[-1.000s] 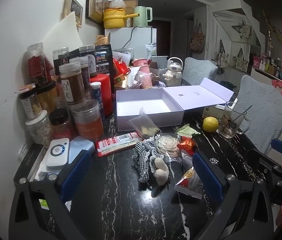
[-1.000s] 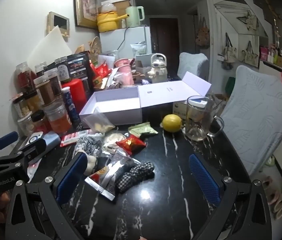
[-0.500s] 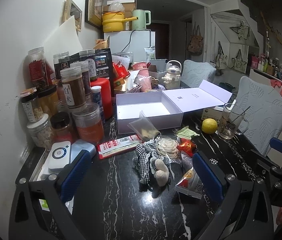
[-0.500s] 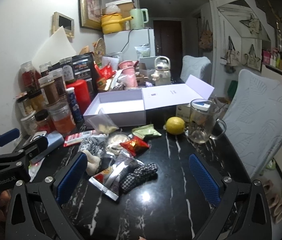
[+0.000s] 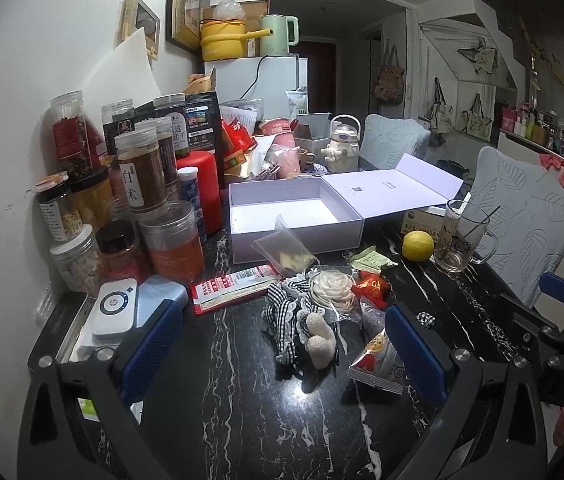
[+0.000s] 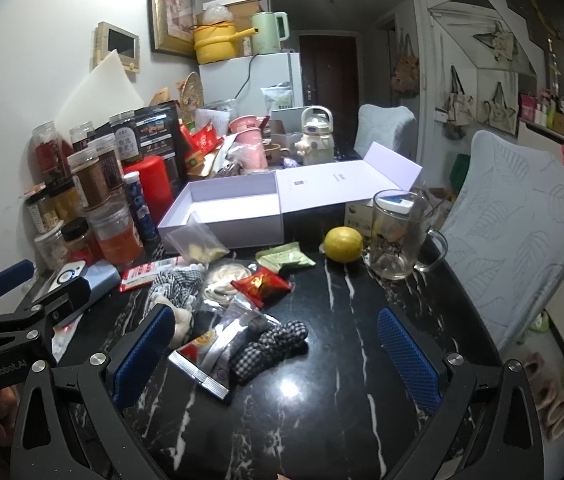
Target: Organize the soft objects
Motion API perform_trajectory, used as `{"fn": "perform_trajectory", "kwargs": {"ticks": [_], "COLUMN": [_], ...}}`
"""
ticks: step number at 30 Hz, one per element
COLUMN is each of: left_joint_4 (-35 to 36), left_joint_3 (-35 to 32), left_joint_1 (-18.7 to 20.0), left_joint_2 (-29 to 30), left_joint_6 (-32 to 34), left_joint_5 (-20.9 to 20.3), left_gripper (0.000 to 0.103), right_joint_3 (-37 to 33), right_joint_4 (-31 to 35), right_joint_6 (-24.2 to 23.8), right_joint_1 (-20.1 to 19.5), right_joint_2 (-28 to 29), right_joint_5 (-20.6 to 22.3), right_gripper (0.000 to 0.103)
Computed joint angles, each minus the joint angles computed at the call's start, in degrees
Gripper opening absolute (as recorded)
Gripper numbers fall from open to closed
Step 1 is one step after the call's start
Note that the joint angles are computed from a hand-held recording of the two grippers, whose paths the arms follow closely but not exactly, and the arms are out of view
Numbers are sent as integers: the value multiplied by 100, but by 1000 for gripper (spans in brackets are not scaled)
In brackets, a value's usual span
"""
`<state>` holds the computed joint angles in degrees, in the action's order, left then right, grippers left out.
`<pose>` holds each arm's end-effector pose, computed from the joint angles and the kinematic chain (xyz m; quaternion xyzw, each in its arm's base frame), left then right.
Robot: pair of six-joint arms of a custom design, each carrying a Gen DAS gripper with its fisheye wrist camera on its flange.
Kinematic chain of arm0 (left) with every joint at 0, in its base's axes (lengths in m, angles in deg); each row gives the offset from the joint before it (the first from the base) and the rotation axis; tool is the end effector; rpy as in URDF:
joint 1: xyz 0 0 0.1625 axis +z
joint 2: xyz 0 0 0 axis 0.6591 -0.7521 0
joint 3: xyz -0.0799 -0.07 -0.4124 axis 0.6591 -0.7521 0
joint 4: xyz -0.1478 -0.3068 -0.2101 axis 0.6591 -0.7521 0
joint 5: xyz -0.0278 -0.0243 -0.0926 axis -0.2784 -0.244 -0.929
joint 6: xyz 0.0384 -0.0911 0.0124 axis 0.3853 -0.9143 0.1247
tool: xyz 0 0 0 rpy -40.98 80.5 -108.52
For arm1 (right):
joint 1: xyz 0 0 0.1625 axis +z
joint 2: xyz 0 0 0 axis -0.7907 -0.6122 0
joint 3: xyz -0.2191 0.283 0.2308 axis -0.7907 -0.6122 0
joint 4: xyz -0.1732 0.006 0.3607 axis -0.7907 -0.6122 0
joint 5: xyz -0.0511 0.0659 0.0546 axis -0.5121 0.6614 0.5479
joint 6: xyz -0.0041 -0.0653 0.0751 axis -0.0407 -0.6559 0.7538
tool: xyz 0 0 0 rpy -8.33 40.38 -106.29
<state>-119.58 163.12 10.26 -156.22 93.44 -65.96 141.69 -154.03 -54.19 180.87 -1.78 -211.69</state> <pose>-0.1386 -0.4987 0.3548 0.2810 0.8242 -0.4071 0.2758 0.4163 -0.4420 0.0940 0.1364 -0.8148 0.4577 0.3287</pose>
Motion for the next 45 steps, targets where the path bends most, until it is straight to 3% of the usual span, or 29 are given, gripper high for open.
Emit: {"fn": "perform_trajectory", "kwargs": {"ticks": [45], "left_joint_4": [-6], "left_joint_3": [102], "left_joint_1": [-30], "left_joint_2": [-97], "left_joint_6": [-69], "left_joint_5": [-64], "left_gripper": [103], "right_joint_3": [7], "right_joint_4": [-104], "right_joint_6": [71], "right_joint_1": [-18], "right_joint_2": [43], "right_joint_5": [-34], "right_gripper": [103]}}
